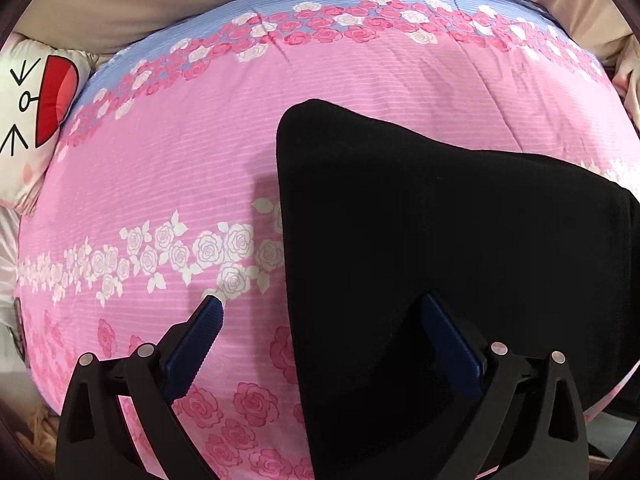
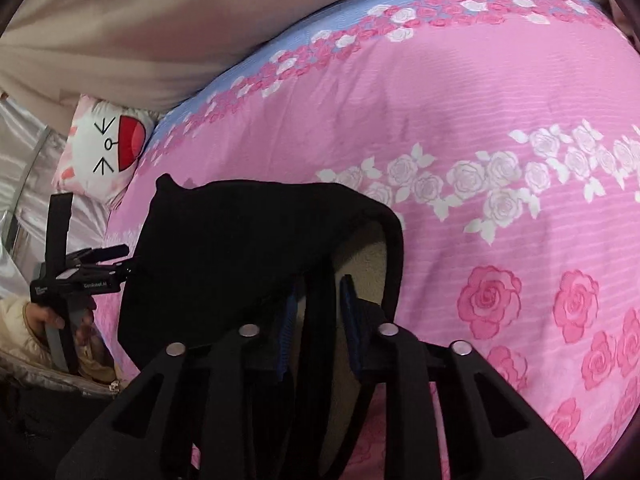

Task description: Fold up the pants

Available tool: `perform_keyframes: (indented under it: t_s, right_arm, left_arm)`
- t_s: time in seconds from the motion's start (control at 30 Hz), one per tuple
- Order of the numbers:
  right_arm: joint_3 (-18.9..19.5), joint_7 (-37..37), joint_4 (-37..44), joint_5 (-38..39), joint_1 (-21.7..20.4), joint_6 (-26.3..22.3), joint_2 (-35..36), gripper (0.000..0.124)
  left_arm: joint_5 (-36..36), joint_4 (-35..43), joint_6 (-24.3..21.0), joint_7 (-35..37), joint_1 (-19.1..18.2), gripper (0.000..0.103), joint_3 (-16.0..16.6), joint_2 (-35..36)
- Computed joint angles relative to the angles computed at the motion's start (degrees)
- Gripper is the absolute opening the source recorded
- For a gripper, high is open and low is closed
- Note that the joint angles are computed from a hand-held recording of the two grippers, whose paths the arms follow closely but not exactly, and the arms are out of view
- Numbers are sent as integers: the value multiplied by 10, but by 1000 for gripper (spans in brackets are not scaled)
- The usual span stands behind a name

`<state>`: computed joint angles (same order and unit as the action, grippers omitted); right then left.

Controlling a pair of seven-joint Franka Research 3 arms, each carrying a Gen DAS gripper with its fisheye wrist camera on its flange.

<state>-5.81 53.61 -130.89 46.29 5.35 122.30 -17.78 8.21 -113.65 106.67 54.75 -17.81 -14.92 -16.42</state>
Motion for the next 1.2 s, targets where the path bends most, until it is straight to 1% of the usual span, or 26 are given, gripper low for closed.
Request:
perform_keyframes:
  t_s: [0.1, 0.13, 0.17, 0.2, 0.23, 0.27, 0.3, 0.33, 0.37, 0.43, 0.5, 0.57, 0.6, 0.63, 0.67, 0.7, 0.73, 0.77, 0.8, 0.83, 0.9, 0.97, 1.03, 1.1, 1.17, 1.2]
  right_arm:
    - [-13, -19, -2, 14, -5, 6, -22, 4]
    - [-9, 3, -8, -6, -12, 13, -15, 0]
    - [9, 42, -20, -62, -25, 36, -4, 0]
    - [7, 48, -29, -78, -28, 39, 2, 0]
    - [-8, 58, -26, -56, -29, 17, 4, 0]
    - [-8, 79, -20, -60, -35, 8, 2, 0]
    - [-8, 88, -27, -58, -37, 28, -17, 2]
    - [-9, 75, -39, -22, -44, 57, -50, 3]
    - [-20, 71, -39, -9, -33, 60, -63, 4]
    - [-30, 39, -14, 13, -11, 15, -74, 4]
    - [-26, 7, 9, 18, 15, -12, -64, 4]
    - [-6, -7, 25, 23, 32, -3, -27, 3]
    - [7, 21, 33, -16, 36, 19, -1, 2]
    - [31, 40, 39, -36, 19, 47, 40, 0]
    - [36, 59, 48, -15, 9, 43, 60, 0]
    - [21, 76, 52, 19, 15, 43, 66, 0]
    - [22, 116, 50, 12, 13, 62, 53, 0]
    - [25, 129, 40, 4, 12, 89, 31, 5]
    - [27, 144, 21, -13, 8, 111, 1, 19]
    - [30, 166, 9, -38, 3, 116, -19, 54]
    - [40, 217, -39, -105, -15, 131, -75, 91]
    - [10, 200, -56, -97, 0, 85, -90, 91]
    - [1, 210, -71, -96, 2, 46, -90, 90]
    - [0, 204, -85, -97, 3, 29, -93, 89]
    - [-6, 196, -101, -75, 11, 5, -107, 81]
    - [-6, 193, -106, -58, 15, 7, -103, 76]
  left_arm:
    - [-3, 5, -3, -2, 0, 98, 0, 1]
    - [-5, 2, 3, 1, -2, 98, 1, 0]
    - [1, 3, 1, -3, -2, 98, -3, 2]
    - [14, 3, -1, -10, -1, 98, -8, 4]
    - [21, 1, 2, -16, -2, 98, -10, 3]
    - [23, -1, 4, -17, -3, 98, -10, 2]
    - [21, 0, 3, -15, -3, 98, -8, 1]
    - [21, 3, 1, -14, -4, 98, -7, 0]
    - [29, 9, -1, -18, -3, 97, -10, -4]
    - [40, 7, 21, -28, -4, 97, -13, -19]
    - [50, 10, 47, -33, -6, 97, -17, -15]
    - [95, 31, 32, -36, -3, 97, -33, 19]
    - [124, 38, 19, -40, -2, 98, -41, 39]
    - [122, 34, 27, -31, -5, 98, -35, 47]
    - [102, 14, 65, -26, -6, 98, -23, 41]
    - [95, 11, 76, -26, -6, 98, -17, 39]
    - [84, 17, 73, -17, -6, 98, -12, 38]
    - [84, 17, 72, -18, -4, 98, -11, 31]
    - [95, 11, 77, -29, -1, 97, -12, 15]
    - [102, 0, 85, -34, 1, 97, -13, -3]
    - [75, -33, 101, -22, -4, 97, 0, -49]
    - [-10, -78, 118, 11, -21, 97, 33, -95]
    - [-80, -133, 139, 25, -33, 98, 55, -138]
    - [-125, -178, 164, 29, -39, 97, 64, -169]
    - [-162, -205, 183, 38, -47, 97, 72, -182]
    - [-176, -213, 190, 46, -50, 97, 76, -182]
